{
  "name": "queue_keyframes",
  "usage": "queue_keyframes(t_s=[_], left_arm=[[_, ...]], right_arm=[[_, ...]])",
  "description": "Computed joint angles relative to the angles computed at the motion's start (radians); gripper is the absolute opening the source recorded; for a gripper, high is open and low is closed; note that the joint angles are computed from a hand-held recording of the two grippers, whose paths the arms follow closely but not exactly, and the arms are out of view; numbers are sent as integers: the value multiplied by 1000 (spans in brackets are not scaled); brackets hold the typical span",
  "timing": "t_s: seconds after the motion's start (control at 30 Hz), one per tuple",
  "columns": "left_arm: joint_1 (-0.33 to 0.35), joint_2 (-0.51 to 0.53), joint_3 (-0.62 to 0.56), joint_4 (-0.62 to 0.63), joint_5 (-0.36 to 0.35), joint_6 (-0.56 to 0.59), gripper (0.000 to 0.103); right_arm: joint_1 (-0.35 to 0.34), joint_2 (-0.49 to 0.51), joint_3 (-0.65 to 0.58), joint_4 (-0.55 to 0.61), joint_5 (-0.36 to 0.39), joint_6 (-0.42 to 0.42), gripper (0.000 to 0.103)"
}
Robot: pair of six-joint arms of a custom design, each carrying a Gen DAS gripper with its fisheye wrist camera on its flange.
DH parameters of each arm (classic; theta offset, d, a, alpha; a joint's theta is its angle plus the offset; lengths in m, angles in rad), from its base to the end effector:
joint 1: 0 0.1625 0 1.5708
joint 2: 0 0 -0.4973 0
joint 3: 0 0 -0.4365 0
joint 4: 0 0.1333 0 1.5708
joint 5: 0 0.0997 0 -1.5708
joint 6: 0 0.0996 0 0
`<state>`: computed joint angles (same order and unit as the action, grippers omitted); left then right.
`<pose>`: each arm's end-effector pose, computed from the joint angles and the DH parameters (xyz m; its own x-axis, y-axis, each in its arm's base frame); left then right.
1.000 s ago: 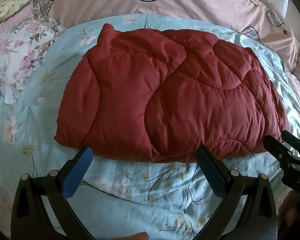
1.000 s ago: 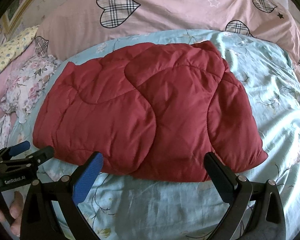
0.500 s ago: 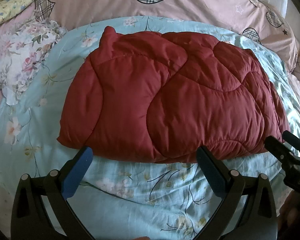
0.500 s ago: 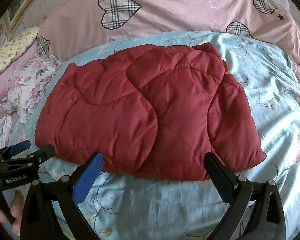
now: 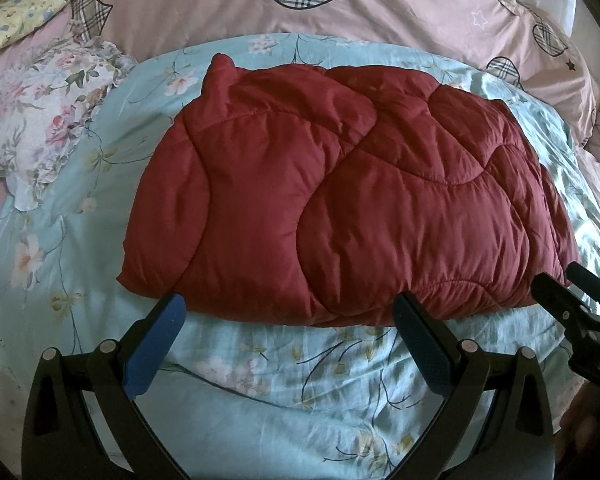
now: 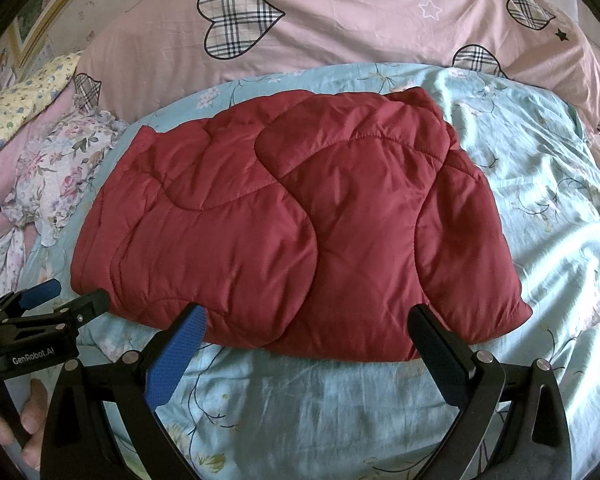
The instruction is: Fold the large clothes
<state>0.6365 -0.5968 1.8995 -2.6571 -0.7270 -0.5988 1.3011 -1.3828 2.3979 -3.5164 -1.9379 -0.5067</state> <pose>-0.3672 -0.5297 -0.0650 -0.6625 0.1930 -0.7238 0.4988 0.8345 -0.2340 -0.0278 -0.4668 0.3046 -0.7968 0.1805 0.5767 -0.2602 0.7588 -0.5971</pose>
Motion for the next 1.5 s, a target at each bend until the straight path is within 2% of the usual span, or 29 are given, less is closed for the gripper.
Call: queue_keyframes(t_s=[1.5], left_arm=[[-5,2,-3,-1,13,2,103]], right_arm=[[7,-19,-3,18,2,0,101]])
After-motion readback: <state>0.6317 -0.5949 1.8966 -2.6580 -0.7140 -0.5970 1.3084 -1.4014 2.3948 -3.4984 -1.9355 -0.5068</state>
